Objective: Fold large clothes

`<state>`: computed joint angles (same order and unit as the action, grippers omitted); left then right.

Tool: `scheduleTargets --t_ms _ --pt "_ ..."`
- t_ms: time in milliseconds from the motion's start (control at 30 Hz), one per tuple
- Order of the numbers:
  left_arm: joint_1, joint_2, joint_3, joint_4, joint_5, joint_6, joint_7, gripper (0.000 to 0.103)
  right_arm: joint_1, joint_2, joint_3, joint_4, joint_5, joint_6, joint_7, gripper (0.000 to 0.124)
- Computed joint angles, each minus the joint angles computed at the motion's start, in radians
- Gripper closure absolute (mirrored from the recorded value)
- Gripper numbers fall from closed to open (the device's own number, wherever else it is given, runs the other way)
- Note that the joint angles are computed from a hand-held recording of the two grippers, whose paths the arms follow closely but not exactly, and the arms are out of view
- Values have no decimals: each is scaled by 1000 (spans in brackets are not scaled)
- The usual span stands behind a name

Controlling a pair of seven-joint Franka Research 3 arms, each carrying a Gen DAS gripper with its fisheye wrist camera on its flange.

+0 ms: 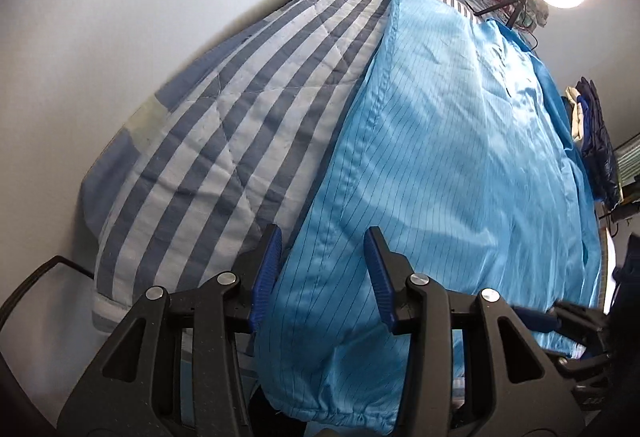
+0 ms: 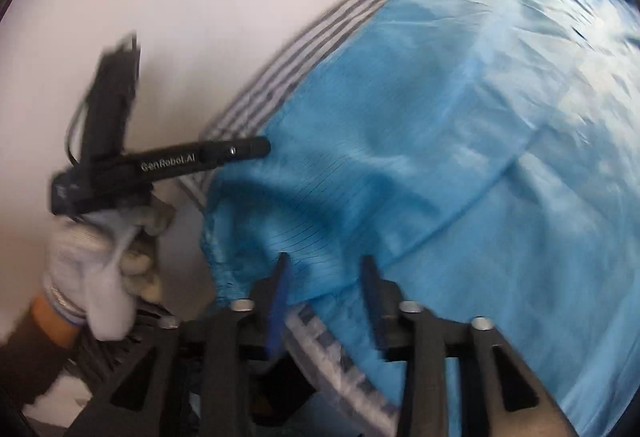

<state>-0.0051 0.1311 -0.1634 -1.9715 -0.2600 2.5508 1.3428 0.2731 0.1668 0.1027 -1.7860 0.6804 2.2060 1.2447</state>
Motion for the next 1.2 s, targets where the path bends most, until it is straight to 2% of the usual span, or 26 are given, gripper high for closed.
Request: scheduleTargets --t_ms 133,233,267,300,333,467,533,600,667,700,767,800,900,1000,1133,1200 --pt "6 9 -4 9 -27 -15 15 59 -21 -11 -1 -50 122 -61 33 77" --pt "7 11 -5 7 -37 -12 12 59 -11 0 6 -61 143 -56 50 91" --pt "8 12 -5 8 -42 -12 14 59 -4 1 10 -61 147 -45 55 102" --pt "10 14 -6 10 -52 -14 20 59 -4 10 13 -56 167 -51 50 121" --pt "13 18 -6 14 -62 -17 25 59 -6 14 14 -52 184 -62 56 124" --pt "33 17 -13 6 -159 -13 68 59 -16 -20 4 -64 191 -81 30 124" --pt "33 21 -12 9 -170 -12 77 59 -2 -34 -3 -64 90 -72 45 124" --pt "30 26 -11 17 -160 -13 78 59 13 -20 -3 -35 -2 -87 78 113" --pt "27 31 -14 25 -150 -20 88 69 9 -39 -2 -44 11 -91 57 100" --pt "28 34 -16 29 -152 -28 101 80 13 -60 -1 -55 6 -66 38 100" --pt "19 34 -13 25 -122 -18 88 89 22 -97 -2 -75 -20 1 16 99" --pt "21 35 -15 27 -127 -16 93 98 28 -106 -2 -74 -41 38 13 99" --pt "22 25 -16 16 -142 5 90 101 49 -72 -2 -31 -160 116 68 99" --pt "20 6 -15 -4 -147 33 87 101 60 1 -5 27 -226 155 140 100" --pt "19 -12 -14 -18 -172 54 111 101 78 103 -10 110 -310 170 233 100" --pt "21 -18 -17 -23 -215 60 135 102 104 136 -17 128 -394 164 267 100"
